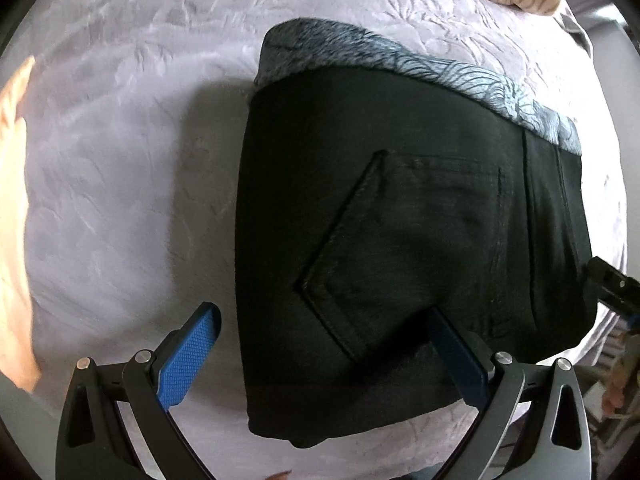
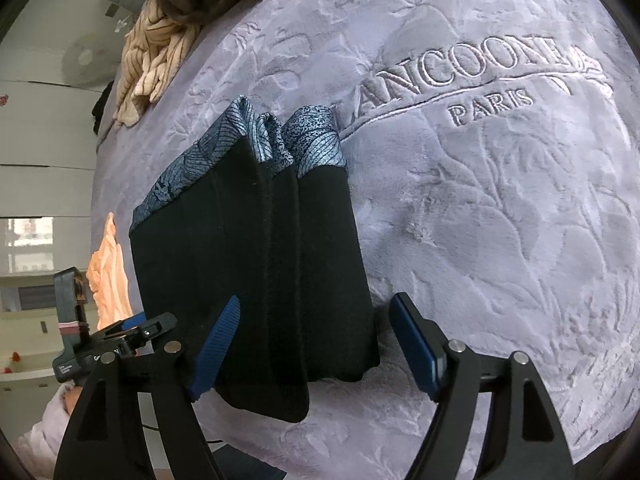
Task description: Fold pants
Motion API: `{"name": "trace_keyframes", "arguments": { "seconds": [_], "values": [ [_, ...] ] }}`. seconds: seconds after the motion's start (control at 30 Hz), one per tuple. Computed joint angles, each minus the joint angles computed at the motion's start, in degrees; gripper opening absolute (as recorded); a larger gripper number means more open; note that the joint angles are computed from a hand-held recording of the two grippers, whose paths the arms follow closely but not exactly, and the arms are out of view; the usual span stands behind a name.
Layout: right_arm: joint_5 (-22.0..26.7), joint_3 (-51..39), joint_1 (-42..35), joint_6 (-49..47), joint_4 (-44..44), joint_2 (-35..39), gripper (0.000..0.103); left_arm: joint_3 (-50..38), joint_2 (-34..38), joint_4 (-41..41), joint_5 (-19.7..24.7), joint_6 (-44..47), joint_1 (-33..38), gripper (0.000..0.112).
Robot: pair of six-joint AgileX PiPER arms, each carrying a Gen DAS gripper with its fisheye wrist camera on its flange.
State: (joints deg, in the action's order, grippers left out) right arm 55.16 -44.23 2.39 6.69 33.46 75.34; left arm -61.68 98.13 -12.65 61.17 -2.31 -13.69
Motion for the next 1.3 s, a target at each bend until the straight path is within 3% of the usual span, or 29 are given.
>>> {"name": "trace_keyframes", "arguments": {
  "seconds": [0.17, 0.37, 0.53, 0.73, 0.8, 0.87, 1.03, 1.1, 1.3],
  "values": [
    [0.62, -0.81, -0.80, -4.20, 1.96, 1.97, 0.080, 1.39, 1.37, -6.63, 0.72, 5.11, 5.26, 0.103],
    [3.63, -2.56, -3.82, -11.68, 5.14, 5.66, 0.080, 2.00, -2.51, -11.23, -1.73, 16.88, 9.22, 0.103],
    [4.95, -3.12, -6.64, -19.30, 9.34, 10.04, 0.080, 0.97, 1.05, -13.00, -3.33, 23.38, 11.14, 0.103],
    [6.51, -2.79, -9.53, -32.06, 20.86, 18.74, 0.080, 1.42, 6.26, -22.37, -2.63, 30.57, 14.19, 0.103],
    [5.07, -2.67, -8.90, -32.74, 23.24, 20.78, 0.080, 2.03, 6.08, -23.21, -4.29, 30.25, 13.39, 0.102],
    [3.40, -2.59, -7.80, -29.73, 23.46, 21.26, 0.078, 3.07, 4.88, -24.02, -5.14, 29.38, 12.64, 0.089],
    [2.28, -2.22, -5.99, -26.30, 22.65, 17.42, 0.055, 2.79, 0.04, -23.08, -4.63, 22.70, 9.78, 0.066],
    [2.64, -1.14, -6.42, -26.70, 24.57, 14.84, 0.048, 2.75, -2.62, -21.45, -4.93, 19.26, 7.50, 0.063],
    [5.91, -0.13, -5.31, -25.68, 26.76, 9.51, 0.047, 3.58, -10.25, -17.22, -1.60, 13.96, 6.87, 0.063]
  ]
}}
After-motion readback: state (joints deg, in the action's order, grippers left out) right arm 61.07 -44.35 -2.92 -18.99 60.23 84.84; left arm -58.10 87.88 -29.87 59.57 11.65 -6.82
